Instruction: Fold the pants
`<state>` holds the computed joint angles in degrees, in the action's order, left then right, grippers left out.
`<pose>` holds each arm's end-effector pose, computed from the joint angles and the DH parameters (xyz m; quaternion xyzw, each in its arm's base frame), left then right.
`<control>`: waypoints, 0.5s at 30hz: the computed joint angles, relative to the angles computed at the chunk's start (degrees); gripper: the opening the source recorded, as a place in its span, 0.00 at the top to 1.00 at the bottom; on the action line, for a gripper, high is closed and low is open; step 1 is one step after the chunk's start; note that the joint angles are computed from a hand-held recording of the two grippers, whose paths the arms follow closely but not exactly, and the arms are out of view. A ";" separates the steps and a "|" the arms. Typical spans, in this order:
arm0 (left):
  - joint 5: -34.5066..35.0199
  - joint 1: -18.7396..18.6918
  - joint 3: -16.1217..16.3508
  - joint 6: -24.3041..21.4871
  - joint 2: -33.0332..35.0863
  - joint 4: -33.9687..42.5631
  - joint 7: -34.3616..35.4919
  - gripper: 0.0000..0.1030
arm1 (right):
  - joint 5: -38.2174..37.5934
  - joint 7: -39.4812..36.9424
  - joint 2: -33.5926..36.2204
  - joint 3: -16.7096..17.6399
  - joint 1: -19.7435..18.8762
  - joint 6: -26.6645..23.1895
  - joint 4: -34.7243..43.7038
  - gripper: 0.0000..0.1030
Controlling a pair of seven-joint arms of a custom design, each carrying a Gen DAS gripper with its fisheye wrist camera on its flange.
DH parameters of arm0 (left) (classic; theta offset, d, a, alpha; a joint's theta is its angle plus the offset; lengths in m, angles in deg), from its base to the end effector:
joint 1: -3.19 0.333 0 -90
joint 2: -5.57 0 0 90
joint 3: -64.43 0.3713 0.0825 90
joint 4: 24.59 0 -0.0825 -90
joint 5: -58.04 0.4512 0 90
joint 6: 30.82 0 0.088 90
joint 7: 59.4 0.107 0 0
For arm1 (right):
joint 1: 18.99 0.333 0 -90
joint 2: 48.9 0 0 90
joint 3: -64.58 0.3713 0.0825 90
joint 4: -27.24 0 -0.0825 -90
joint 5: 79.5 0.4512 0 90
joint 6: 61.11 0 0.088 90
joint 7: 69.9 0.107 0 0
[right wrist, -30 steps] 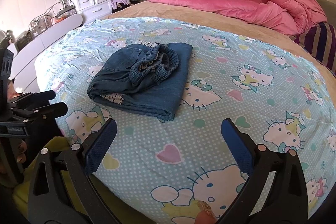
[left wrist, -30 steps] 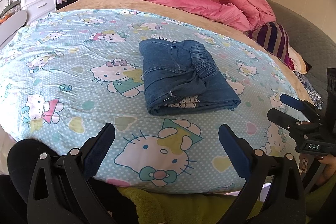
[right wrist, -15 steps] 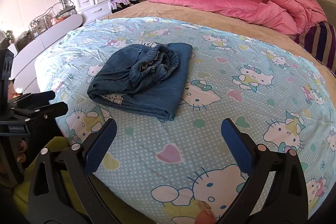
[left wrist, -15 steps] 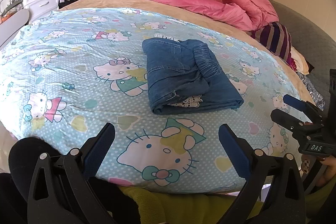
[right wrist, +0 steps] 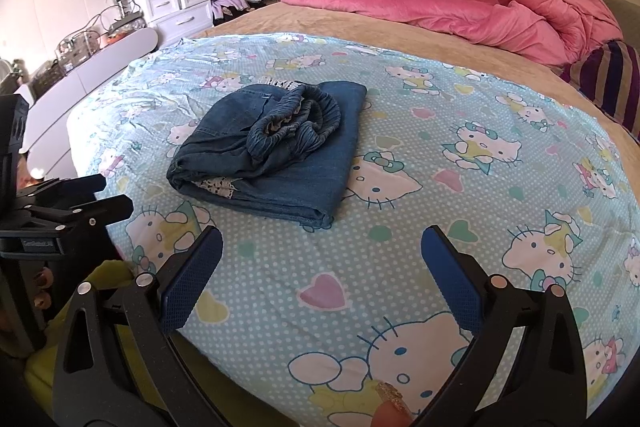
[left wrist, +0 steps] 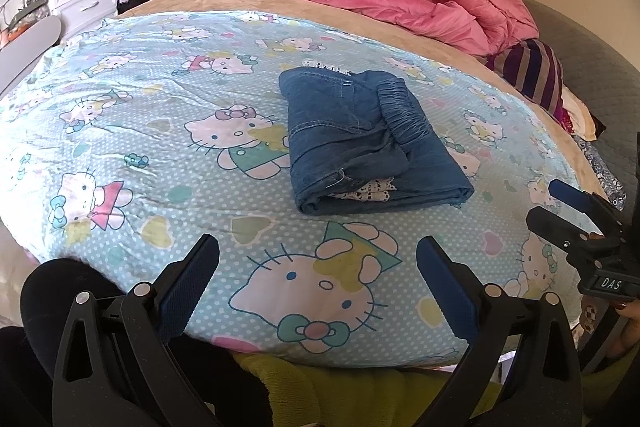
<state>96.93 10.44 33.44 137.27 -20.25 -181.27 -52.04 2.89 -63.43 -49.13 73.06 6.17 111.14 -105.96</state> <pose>0.3887 -0.2091 0.3919 -0.7720 0.5270 -0.2702 0.2308 0.5063 0.2503 0.3842 -0.8263 0.4019 -0.1339 0.3712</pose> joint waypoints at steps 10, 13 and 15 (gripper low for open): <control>0.54 0.01 -0.02 -0.20 -0.18 0.01 -0.59 0.04 | 0.53 -0.38 -0.16 -0.06 -0.04 0.04 -0.10 0.09; 0.53 -0.05 0.15 0.13 -0.23 -0.12 -0.51 0.04 | 0.63 -0.48 -0.12 -0.07 -0.03 0.17 -0.05 0.09; 0.39 -0.13 0.16 -0.11 -0.36 -0.18 -0.41 0.04 | 0.44 -0.31 -0.11 -0.09 -0.07 0.15 -0.03 0.09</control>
<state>97.33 10.31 33.61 137.16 -20.61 -181.45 -52.46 3.33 -63.74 -49.24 72.97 6.10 111.29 -105.99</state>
